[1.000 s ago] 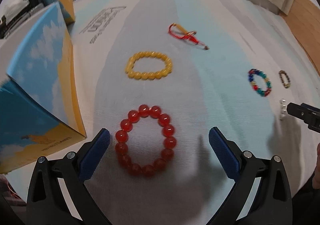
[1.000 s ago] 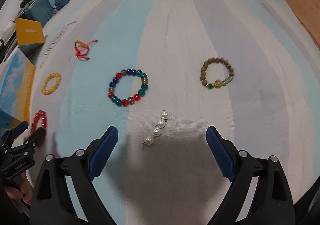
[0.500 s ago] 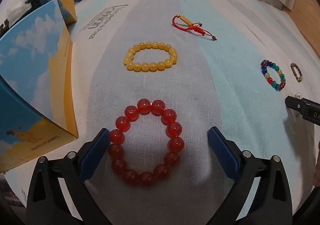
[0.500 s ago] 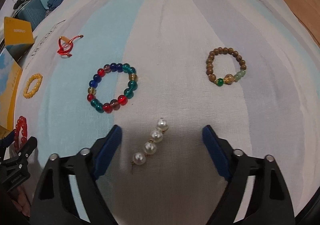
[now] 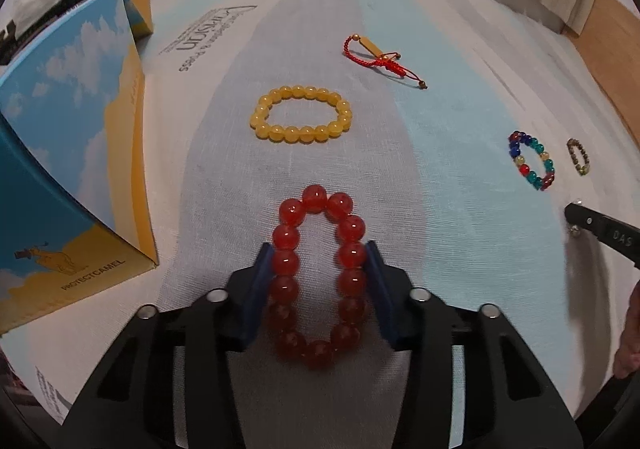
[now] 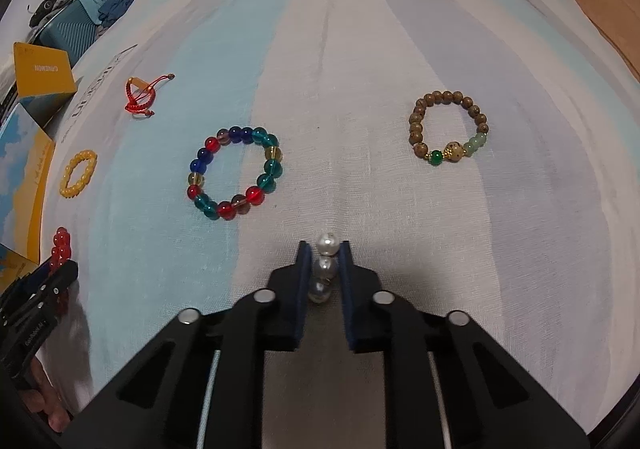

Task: Organize jewelry
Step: 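Grasp the red bead bracelet with the left tool while the right tool grasps the pearl strand, then carry the red bead bracelet and pearl strand into the white box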

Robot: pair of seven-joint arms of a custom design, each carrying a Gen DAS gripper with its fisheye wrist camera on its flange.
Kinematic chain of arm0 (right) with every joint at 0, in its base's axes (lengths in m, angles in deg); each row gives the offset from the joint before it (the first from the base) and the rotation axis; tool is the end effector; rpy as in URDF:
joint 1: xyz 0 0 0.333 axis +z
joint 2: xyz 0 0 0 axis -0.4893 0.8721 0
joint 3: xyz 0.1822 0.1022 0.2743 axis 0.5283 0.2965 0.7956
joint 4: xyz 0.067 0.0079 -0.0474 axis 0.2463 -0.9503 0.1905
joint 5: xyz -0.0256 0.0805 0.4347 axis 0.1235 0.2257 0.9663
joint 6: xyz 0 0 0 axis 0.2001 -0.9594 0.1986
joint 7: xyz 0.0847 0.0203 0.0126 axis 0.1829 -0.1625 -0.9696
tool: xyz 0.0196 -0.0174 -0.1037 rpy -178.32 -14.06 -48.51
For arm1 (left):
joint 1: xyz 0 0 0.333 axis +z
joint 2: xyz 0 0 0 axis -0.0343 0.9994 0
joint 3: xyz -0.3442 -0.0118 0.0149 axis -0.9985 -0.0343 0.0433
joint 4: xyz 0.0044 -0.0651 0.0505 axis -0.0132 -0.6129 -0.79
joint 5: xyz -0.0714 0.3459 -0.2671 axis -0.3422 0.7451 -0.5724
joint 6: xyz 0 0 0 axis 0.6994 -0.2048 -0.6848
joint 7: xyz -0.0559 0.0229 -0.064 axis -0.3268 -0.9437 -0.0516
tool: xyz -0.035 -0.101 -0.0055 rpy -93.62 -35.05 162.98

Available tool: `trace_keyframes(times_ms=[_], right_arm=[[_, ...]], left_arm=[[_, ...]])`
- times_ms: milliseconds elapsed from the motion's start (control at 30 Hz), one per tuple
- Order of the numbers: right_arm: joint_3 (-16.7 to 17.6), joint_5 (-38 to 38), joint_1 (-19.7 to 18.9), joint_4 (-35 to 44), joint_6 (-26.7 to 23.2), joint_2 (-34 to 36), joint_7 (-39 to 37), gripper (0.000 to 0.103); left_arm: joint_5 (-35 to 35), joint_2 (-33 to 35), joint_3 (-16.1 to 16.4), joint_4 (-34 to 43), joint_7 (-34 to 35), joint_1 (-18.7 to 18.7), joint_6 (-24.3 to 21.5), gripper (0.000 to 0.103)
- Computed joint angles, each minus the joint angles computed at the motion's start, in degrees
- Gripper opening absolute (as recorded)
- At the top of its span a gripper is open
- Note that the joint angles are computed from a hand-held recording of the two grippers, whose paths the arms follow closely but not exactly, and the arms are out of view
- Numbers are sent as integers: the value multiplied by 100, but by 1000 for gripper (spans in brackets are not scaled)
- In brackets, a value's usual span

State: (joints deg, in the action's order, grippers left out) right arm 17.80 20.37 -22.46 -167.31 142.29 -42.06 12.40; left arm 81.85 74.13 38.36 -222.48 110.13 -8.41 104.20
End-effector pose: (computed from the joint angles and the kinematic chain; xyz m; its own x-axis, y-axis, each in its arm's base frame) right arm 0.5314 0.0445 0.3581 0.1515 -0.9840 -0.0939 -0.9057 -0.1001 -0.4119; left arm 0.4426 -0.1892 0.3599 0.2011 -0.9789 0.0357 -0.8460 -0.1919 -0.4975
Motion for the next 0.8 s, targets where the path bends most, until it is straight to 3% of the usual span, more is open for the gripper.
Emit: trace_keyframes(times_ms=[67,333,367,800], right_arm=[[-3,26,2,-10,5,-18,18,10],[-4,66,21,8,65,-18,7,10],[-2,78,25,3,60,-31,7,10],[-26,336,91,-183,60,-488,-242,10]], left_arm=[[-129,-24,58,-47,81,-47,80,27],[-537,-133,103,-115,325,-85,141,25],[-559,-152,94,-103,357,-93,92,12],[-943,-516,94,-126,680,-241,-176,12]])
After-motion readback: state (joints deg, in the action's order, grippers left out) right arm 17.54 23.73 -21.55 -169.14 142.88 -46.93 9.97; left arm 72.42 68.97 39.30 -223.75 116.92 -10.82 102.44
